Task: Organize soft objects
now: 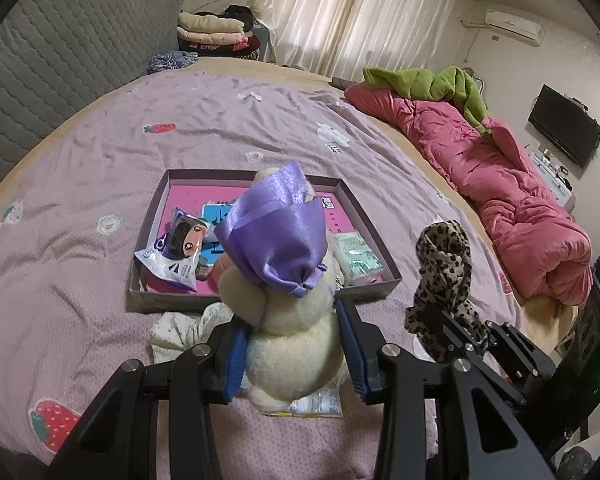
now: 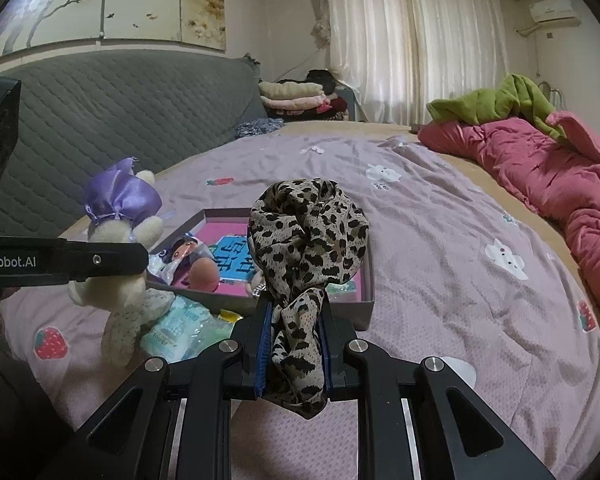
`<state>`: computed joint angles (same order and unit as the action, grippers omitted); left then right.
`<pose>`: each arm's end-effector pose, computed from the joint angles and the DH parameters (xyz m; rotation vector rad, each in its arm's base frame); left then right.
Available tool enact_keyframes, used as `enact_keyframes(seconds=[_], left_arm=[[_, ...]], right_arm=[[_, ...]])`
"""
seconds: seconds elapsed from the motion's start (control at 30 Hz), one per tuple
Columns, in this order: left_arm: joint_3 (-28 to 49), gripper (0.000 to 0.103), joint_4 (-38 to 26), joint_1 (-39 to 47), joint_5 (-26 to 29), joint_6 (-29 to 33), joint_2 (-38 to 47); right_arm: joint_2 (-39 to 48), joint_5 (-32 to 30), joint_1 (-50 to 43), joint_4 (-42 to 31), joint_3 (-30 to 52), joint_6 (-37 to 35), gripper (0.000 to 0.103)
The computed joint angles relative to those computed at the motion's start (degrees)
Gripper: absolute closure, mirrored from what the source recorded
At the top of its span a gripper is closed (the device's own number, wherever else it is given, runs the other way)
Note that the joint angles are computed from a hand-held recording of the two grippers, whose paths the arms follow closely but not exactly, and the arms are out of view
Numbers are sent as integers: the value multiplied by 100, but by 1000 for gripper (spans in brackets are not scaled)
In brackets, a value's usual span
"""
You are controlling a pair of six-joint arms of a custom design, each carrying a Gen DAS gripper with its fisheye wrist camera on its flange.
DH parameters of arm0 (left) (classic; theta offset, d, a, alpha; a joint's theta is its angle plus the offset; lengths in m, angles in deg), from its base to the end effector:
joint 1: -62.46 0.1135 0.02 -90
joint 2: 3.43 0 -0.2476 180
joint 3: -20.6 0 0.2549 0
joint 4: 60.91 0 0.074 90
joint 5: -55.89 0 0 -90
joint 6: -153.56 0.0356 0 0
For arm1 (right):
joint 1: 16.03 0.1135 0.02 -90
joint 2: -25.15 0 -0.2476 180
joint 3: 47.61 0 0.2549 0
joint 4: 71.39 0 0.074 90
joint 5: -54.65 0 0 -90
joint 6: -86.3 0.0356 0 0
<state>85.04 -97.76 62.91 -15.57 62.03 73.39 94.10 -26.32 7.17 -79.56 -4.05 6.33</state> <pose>0.2830 -0.0091 0.2183 0.1043 2.4074 -0.4010 0.2341 0.0943 0.1749 -0.1561 2.1474 0.1673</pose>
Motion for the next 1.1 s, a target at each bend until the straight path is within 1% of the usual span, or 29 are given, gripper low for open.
enact_keyframes(seconds=[0.33, 0.57, 0.83, 1.1], left_arm=[[368, 61, 250, -3, -14, -108, 645], [746, 61, 434, -197, -190, -211, 1252], [1173, 61, 435, -348, -376, -188, 1897], [1611, 61, 399, -463, -490, -218, 2453]], right_arm=[[455, -167, -346, 292, 203, 79, 83], [1101, -221, -445, 716, 524, 21, 83], [1919, -408, -598, 1104, 1017, 34, 83], [2390, -486, -730, 1320, 1308, -37, 83]])
